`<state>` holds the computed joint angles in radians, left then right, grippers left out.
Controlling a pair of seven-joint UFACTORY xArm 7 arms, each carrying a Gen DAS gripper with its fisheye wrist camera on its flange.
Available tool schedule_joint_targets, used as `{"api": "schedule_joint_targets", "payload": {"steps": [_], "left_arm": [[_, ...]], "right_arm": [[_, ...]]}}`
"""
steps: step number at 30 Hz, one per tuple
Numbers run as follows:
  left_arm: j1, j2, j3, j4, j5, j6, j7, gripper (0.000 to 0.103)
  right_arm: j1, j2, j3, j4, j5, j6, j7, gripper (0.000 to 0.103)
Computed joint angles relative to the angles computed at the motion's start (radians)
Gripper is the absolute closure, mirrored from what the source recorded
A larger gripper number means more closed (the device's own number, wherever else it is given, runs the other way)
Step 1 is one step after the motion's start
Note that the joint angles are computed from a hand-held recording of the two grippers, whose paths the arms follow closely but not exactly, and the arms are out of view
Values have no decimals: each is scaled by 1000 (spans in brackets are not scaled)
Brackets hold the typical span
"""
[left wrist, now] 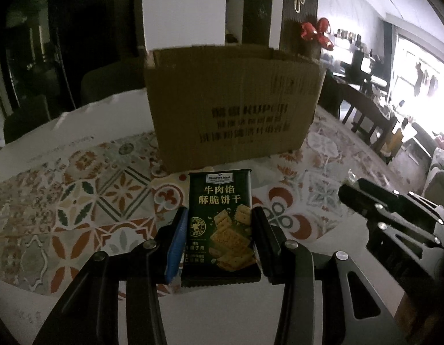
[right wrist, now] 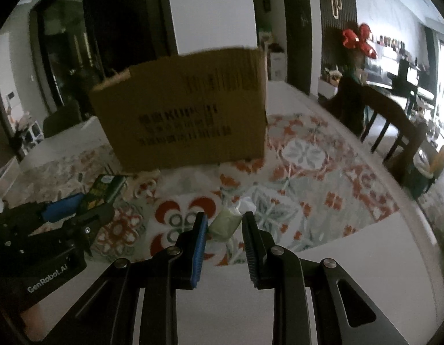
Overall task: Organize snacks
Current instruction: 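Carry the cracker pack and white item over the cardboard box with both grippers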
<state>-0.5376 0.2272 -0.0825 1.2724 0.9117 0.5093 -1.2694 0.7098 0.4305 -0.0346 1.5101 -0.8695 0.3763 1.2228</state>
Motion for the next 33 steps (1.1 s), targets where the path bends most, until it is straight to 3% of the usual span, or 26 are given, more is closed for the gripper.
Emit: {"api": "schedule_joint_targets", "payload": {"steps": [19, 23, 33], "left_arm": [[-1, -48, -29, 99, 204, 101, -135, 59], [3, -35, -24, 136, 220, 99, -130, 59], [18, 29, 17, 254, 193, 61, -82, 59]], "right_arm": [[-26, -64, -28, 45, -255, -97, 203, 77], [-58, -34, -14, 95, -202, -132, 154, 77], [-27, 79, -86, 300, -168, -141, 58, 77]]}}
